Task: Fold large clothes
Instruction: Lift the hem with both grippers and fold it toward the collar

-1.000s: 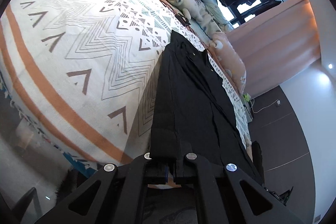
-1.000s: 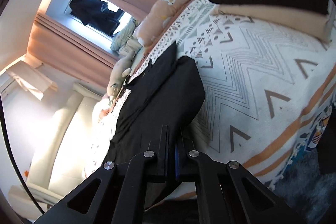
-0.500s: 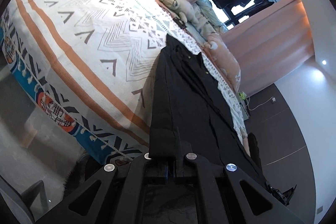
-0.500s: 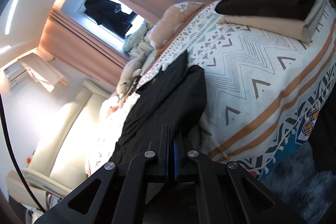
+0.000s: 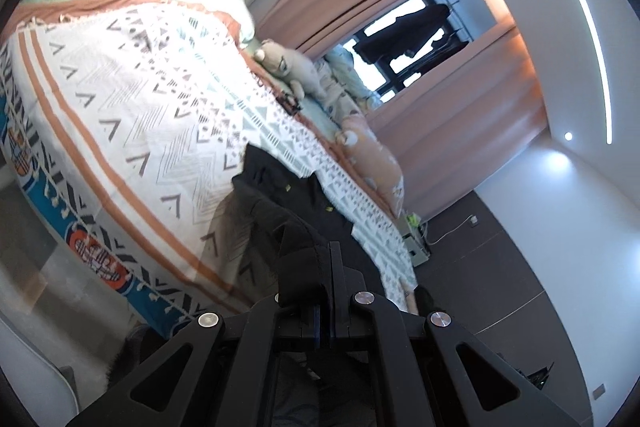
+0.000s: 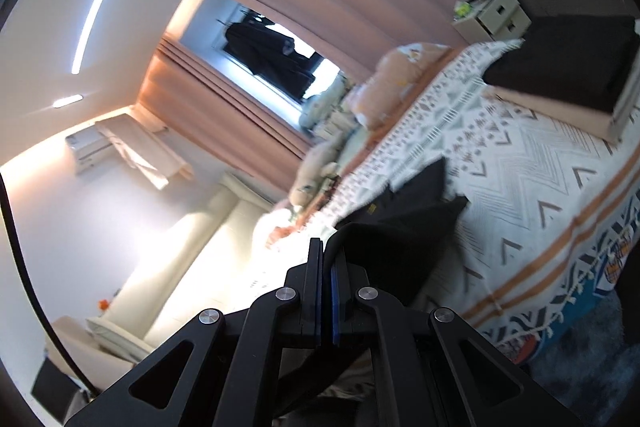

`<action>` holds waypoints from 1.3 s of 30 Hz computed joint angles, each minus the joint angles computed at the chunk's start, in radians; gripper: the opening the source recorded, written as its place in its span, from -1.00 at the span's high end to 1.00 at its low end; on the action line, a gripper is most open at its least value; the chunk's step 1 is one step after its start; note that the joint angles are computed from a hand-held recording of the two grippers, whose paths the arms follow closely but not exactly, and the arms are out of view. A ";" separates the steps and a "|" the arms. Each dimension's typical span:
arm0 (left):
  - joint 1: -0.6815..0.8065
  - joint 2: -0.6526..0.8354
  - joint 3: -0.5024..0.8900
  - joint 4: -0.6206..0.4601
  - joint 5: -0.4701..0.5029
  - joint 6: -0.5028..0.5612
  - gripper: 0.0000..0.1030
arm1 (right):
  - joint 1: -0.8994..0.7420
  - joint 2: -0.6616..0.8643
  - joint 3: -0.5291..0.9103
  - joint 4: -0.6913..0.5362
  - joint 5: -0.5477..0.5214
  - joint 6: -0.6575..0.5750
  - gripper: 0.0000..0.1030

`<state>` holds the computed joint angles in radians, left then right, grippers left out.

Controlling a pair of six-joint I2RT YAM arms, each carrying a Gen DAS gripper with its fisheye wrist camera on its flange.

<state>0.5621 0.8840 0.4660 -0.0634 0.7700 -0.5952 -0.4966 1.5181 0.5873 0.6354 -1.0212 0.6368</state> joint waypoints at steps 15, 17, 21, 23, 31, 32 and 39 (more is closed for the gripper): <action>-0.030 -0.028 0.211 -0.028 -0.008 -0.109 0.98 | 0.004 -0.064 0.094 0.127 -0.044 0.231 0.93; -0.060 0.002 0.226 -0.016 -0.044 -0.111 0.98 | 0.030 -0.019 0.125 0.129 -0.012 0.225 0.93; -0.110 0.085 0.242 0.042 -0.095 -0.124 0.98 | 0.062 0.061 0.195 0.084 0.026 0.203 0.93; -0.131 0.133 0.258 0.070 -0.118 -0.133 0.97 | 0.077 0.106 0.240 0.069 0.037 0.197 0.93; -0.225 0.393 0.445 0.152 -0.226 -0.144 0.97 | 0.150 0.291 0.486 -0.008 0.110 0.197 0.93; -0.236 0.431 0.474 0.161 -0.242 -0.145 0.97 | 0.163 0.321 0.532 -0.026 0.128 0.198 0.93; -0.281 0.759 0.789 0.123 -0.300 -0.138 0.97 | 0.244 0.547 0.872 -0.186 0.230 0.197 0.93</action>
<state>0.2814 1.6435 1.2551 0.0597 0.4698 -0.7333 -0.2525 2.0652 1.4593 0.4491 -0.7913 0.8337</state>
